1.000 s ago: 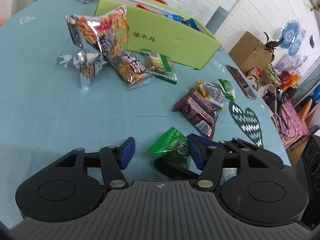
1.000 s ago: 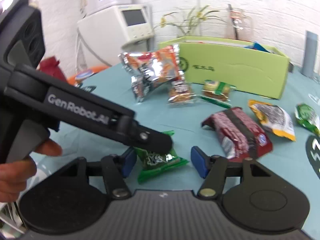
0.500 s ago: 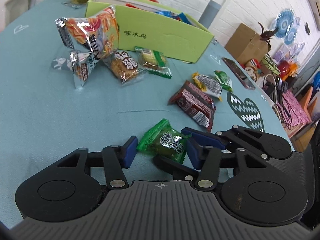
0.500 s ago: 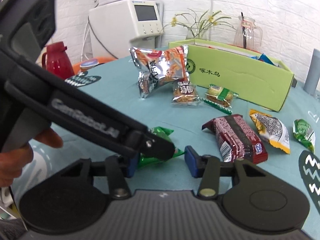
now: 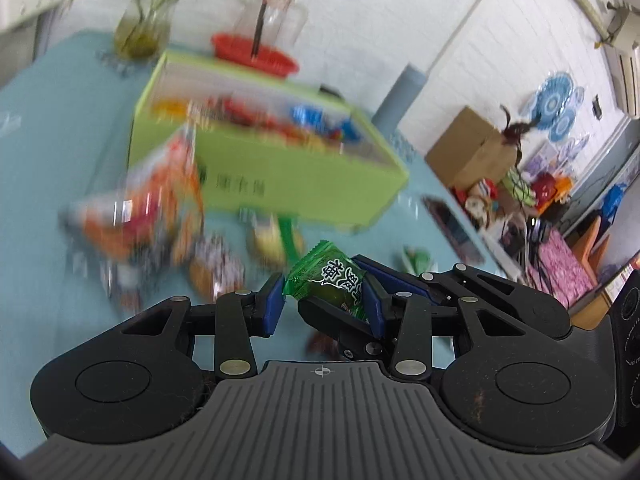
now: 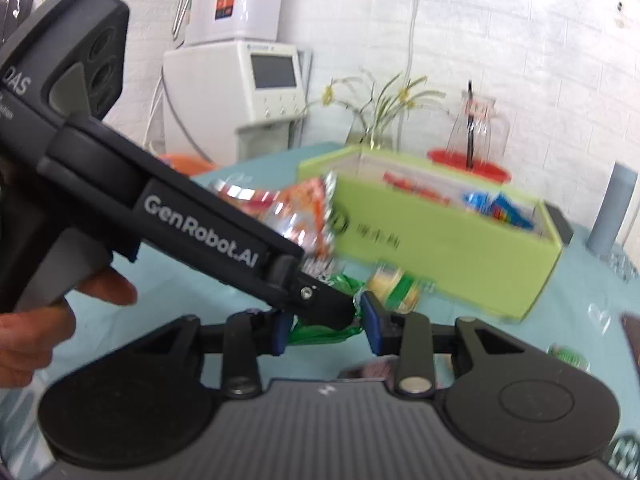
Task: Organize snacks
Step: 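Drop the green snack into the green box from the left tool, then grasp the silver chip bag with the left tool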
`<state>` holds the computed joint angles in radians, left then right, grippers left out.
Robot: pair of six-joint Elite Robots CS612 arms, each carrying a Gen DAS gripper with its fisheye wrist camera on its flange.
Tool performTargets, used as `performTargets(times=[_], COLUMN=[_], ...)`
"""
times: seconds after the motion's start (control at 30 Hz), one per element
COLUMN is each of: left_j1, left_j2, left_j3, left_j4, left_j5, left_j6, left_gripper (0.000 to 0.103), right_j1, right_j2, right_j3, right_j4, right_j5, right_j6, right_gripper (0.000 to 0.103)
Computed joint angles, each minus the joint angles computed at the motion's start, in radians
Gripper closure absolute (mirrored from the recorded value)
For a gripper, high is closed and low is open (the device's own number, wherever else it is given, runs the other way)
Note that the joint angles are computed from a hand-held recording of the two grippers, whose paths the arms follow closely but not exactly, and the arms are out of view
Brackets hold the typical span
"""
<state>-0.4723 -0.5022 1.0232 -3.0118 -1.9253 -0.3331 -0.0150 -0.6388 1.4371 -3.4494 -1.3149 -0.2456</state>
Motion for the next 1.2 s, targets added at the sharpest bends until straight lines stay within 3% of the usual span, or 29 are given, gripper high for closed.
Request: performTargets(times=[0.1,0.27,0.4,0.47,0.5,0.57,0.67,0.77,0.9,1.03,1.2], left_j1=[0.006,0.020,0.029,0.035,0.039,0.042,0.044,0.048,0.055,0.058,0.042], left_j2=[0.055,0.203,0.344,0.401,0.401,0.345,0.259,0.175,0.105,0.111,0.108], left_j3=[-0.149,-0.476,-0.741,-0.851,-0.851,-0.731,-0.556,-0.381,-0.229,-0.234,-0.231], left_j4=[0.038,0.198,0.339,0.399,0.386,0.262,0.098,-0.002,0.016,0.126,0.238], left_j5=[0.034,0.093,0.136,0.133,0.125,0.127,0.147,0.175,0.172,0.120,0.161], left_j6=[0.021,0.039,0.037,0.023,0.016,0.005,-0.005,0.017,0.055,0.105,0.109], left_gripper=[0.081,0.080,0.067,0.061,0.058,0.051,0.043,0.039,0.040,0.041,0.069], right_j1=[-0.008,-0.015,-0.023,-0.027,-0.029,-0.032,-0.031,-0.028,-0.022,-0.025,-0.029], right_j2=[0.046,0.158,0.246,0.267,0.266,0.239,0.208,0.178,0.128,0.078,0.040], right_j3=[-0.129,-0.378,-0.535,-0.564,-0.562,-0.521,-0.464,-0.404,-0.303,-0.184,-0.071], right_j4=[0.022,0.130,0.244,0.258,0.259,0.237,0.117,0.021,-0.008,0.024,0.035], right_j5=[0.011,0.034,0.077,0.085,0.090,0.095,0.061,0.042,0.032,0.060,0.064], right_j6=[-0.002,0.037,0.127,0.172,0.184,0.157,0.149,0.119,0.091,0.071,0.154], right_gripper=[0.064,0.062,0.044,0.038,0.038,0.037,0.022,0.009,0.010,0.010,0.010])
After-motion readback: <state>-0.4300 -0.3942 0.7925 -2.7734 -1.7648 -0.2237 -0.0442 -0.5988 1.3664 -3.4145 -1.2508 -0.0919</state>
